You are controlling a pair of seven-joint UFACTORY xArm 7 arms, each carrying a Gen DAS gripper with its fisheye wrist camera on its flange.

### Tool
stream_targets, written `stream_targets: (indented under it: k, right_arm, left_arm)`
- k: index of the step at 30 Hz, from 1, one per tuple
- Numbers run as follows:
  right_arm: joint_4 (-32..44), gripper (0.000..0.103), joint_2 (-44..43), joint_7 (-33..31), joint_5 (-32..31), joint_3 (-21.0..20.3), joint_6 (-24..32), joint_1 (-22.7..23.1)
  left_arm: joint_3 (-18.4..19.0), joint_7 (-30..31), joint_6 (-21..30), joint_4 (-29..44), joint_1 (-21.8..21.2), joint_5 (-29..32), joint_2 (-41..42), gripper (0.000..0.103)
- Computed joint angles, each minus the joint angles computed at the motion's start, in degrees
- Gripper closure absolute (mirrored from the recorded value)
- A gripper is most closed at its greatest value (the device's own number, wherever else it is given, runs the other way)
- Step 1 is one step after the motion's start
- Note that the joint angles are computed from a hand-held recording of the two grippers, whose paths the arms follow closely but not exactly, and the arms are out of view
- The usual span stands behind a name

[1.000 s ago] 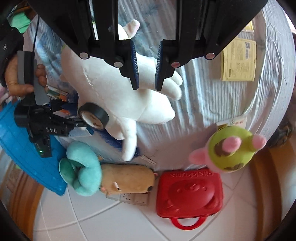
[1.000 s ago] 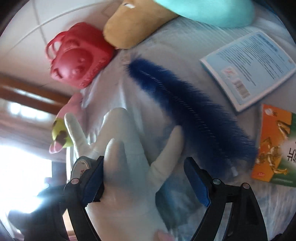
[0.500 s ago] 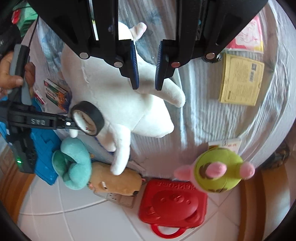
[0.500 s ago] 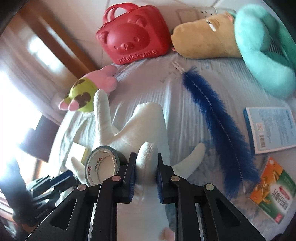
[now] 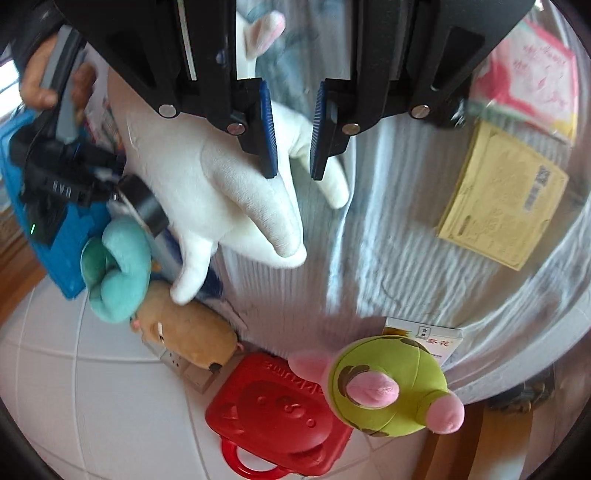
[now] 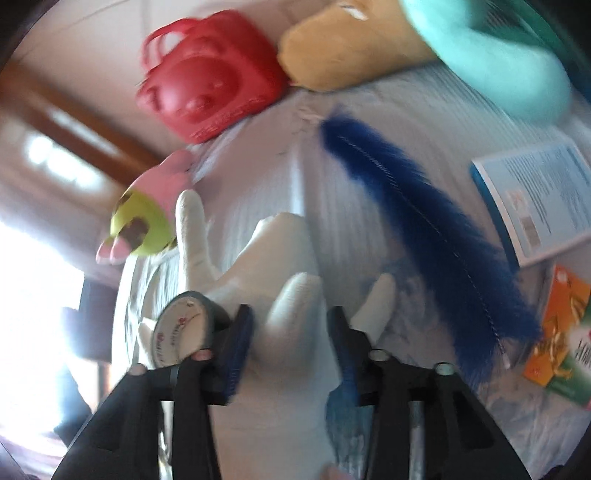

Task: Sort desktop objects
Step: 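Lift and turn the white glove plush with both tools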

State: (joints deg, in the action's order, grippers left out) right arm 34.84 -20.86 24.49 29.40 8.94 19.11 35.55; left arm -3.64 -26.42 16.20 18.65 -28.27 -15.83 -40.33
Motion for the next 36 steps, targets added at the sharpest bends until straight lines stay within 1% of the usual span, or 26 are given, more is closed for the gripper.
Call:
stream_targets:
  k: [1, 2, 3, 4, 5, 7, 9, 10, 11, 12, 13, 15, 16, 17, 19, 21, 22, 23, 24, 25, 28, 29, 32, 33, 34, 36]
  right_arm:
    - [-0.7, 0.046, 0.2, -1.3, 3.4, -1.8, -0.9, 1.6]
    - [-1.0, 0.044, 0.4, -3.3, 6.6, -3.4, -1.7, 3.2]
    - [-1.4, 0.042, 0.5, -5.7, 10.7, -5.1, -2.3, 5.1]
    - [-1.9, 0.036, 0.3, -8.2, 14.9, -6.6, -3.1, 6.6]
    - [-2.1, 0.035, 0.1, -9.6, 17.2, -6.9, -3.5, 7.1]
    - [-2.2, 0.035, 0.1, -15.7, 25.9, -8.9, -4.8, 10.4]
    - [-1.7, 0.035, 0.5, -22.0, 33.7, -9.9, -5.9, 13.0]
    - [-1.3, 0.035, 0.8, -24.0, 35.4, -9.6, -5.9, 13.3]
    - [-1.1, 0.034, 1.0, -23.7, 34.9, -8.4, -6.2, 12.4]
    - [-1.3, 0.034, 0.9, -22.7, 33.8, -6.9, -6.6, 11.2]
    - [-1.2, 0.033, 1.0, -23.4, 34.8, -6.2, -7.1, 10.8]
    - [-0.9, 0.030, 1.4, -25.1, 37.9, -5.6, -7.4, 10.3]
    - [-0.7, 0.028, 1.6, -25.9, 39.3, -5.3, -7.3, 10.0]
    - [-0.7, 0.028, 1.6, -26.1, 39.5, -4.7, -7.0, 9.2]
    - [-0.7, 0.028, 1.4, -26.0, 39.3, -3.4, -6.2, 7.7]
    - [-1.2, 0.027, 0.6, -26.4, 39.4, -2.7, -5.2, 6.6]
    - [-1.3, 0.026, 0.3, -26.9, 40.0, -2.5, -5.1, 6.4]
    - [-1.4, 0.026, 0.1, -27.2, 40.5, -2.3, -5.0, 6.2]
    - [-1.5, 0.025, 0.0, -27.9, 41.5, -2.2, -5.0, 6.3]
    - [-1.4, 0.025, 0.1, -29.0, 42.8, -2.3, -5.0, 6.3]
    - [-1.0, 0.024, 0.5, -30.8, 45.9, -1.5, -5.2, 5.9]
    - [-0.9, 0.024, 0.6, -30.5, 46.1, -0.8, -5.5, 5.5]
    - [-0.8, 0.023, 0.5, -28.5, 43.6, 0.7, -5.7, 4.5]
    - [-0.8, 0.023, 0.4, -27.6, 42.1, 1.1, -5.7, 4.2]
    - [-0.8, 0.023, 0.3, -27.5, 41.9, 1.0, -5.9, 4.4]
    - [-1.2, 0.023, 0.0, -27.6, 41.6, 0.7, -6.2, 4.9]
  left_arm:
    - [0.8, 0.1, 0.0, 0.6, -0.3, -0.5, 1.2, 0.085]
    - [1.5, 0.4, 0.4, 0.9, -0.6, -0.9, 1.9, 0.085]
    - [2.9, 1.0, 1.2, 1.3, -1.4, -2.0, 2.5, 0.085]
    - [3.7, 1.5, 1.8, 1.4, -1.7, -2.8, 2.7, 0.085]
    - [4.3, 2.1, 2.1, 1.1, -2.1, -3.8, 2.5, 0.085]
    - [4.7, 2.6, 1.7, -0.2, -2.2, -5.4, 0.7, 0.085]
    - [6.2, 3.9, 1.3, -0.7, -3.9, -7.5, -1.1, 0.085]
    - [5.8, 4.4, 1.5, -0.7, -3.8, -7.4, -2.0, 0.085]
    - [4.6, 4.3, 2.5, -0.4, -2.7, -6.5, -2.4, 0.085]
    - [4.2, 4.4, 3.1, -0.1, -2.4, -6.2, -2.6, 0.085]
    - [4.2, 4.7, 3.2, 0.0, -2.5, -6.3, -2.5, 0.085]
    - [5.7, 5.9, 2.4, 0.3, -3.9, -7.8, -1.8, 0.085]
    - [7.1, 6.4, 2.3, 0.4, -5.0, -9.4, -1.9, 0.085]
    - [8.0, 6.9, 2.1, 0.1, -5.5, -10.7, -2.5, 0.085]
    - [8.0, 7.3, 1.8, -1.0, -4.7, -11.4, -4.3, 0.085]
    - [9.5, 8.0, 1.7, -2.4, -5.8, -13.2, -6.9, 0.085]
    - [9.8, 8.5, 2.5, -3.1, -5.8, -13.4, -9.1, 0.072]
    - [8.9, 8.0, 2.7, -3.3, -5.3, -13.3, -9.9, 0.042]
    - [8.7, 7.9, 2.6, -3.7, -5.0, -13.4, -10.9, 0.022]
    - [9.3, 8.6, 2.0, -3.6, -5.7, -13.6, -10.8, 0.001]
    - [9.1, 8.4, 2.4, -0.6, -5.7, -13.3, -4.9, 0.000]
    - [8.9, 8.4, 2.3, -0.3, -5.6, -13.5, -3.9, 0.000]
    - [9.1, 9.2, 0.4, 0.8, -6.8, -15.1, 0.2, 0.000]
    - [8.0, 8.7, -0.2, 1.4, -6.2, -14.9, 1.8, 0.000]
    - [8.0, 9.0, -1.5, 1.8, -6.8, -15.4, 3.5, 0.000]
    - [9.9, 10.7, -4.2, 2.7, -10.1, -18.1, 6.3, 0.000]
